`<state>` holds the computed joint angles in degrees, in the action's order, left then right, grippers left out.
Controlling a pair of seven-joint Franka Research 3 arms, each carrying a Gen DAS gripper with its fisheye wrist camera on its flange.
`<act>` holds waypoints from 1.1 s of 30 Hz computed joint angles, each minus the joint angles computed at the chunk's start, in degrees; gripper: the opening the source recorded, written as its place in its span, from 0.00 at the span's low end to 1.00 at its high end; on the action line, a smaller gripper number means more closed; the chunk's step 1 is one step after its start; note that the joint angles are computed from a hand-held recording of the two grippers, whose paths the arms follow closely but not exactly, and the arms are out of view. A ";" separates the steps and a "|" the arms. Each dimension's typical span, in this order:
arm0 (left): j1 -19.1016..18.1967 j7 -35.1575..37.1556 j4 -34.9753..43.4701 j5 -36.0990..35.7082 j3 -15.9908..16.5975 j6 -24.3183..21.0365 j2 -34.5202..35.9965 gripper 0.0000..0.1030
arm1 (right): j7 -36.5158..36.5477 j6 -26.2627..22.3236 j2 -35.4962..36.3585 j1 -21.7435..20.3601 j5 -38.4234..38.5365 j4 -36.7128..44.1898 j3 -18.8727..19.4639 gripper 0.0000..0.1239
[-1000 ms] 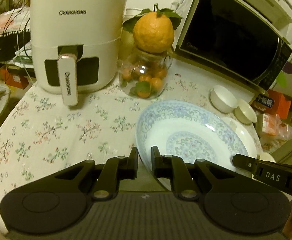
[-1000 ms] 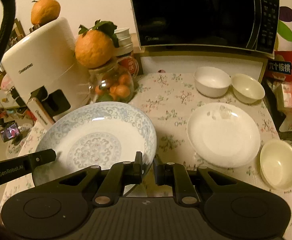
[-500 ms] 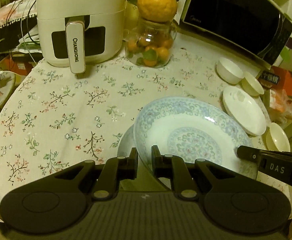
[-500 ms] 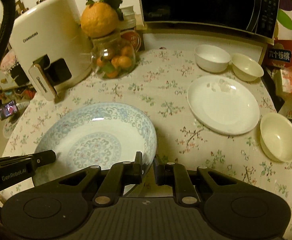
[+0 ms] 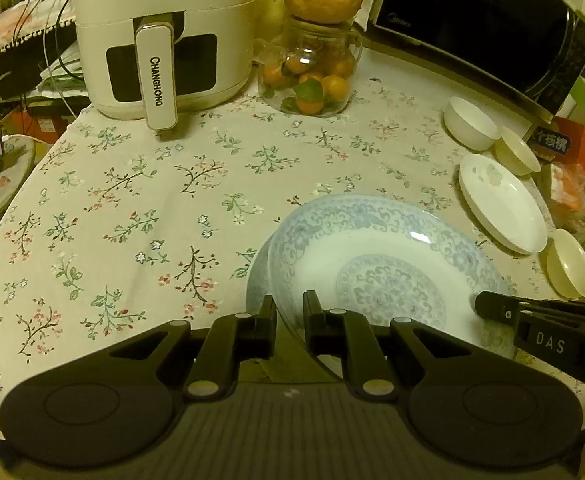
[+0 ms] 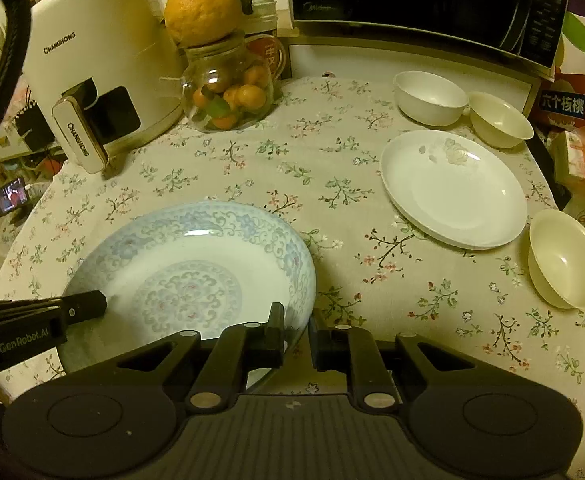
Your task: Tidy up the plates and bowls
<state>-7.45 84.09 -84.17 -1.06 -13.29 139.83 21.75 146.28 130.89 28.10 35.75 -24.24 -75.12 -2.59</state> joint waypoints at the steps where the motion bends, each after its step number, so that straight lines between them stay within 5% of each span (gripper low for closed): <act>1: -0.05 -0.14 0.03 0.18 0.09 -0.08 0.06 0.11 | -0.09 -0.09 0.11 0.04 0.02 0.13 0.05 0.11; 33: -1.49 -2.53 -0.56 6.38 1.29 -0.21 0.47 0.12 | -4.88 -4.75 5.39 1.00 2.23 6.74 -0.72 0.13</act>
<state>-8.95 81.57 -84.73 5.33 -11.99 139.62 22.23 141.40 126.14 33.49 36.75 -22.01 -68.38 -3.31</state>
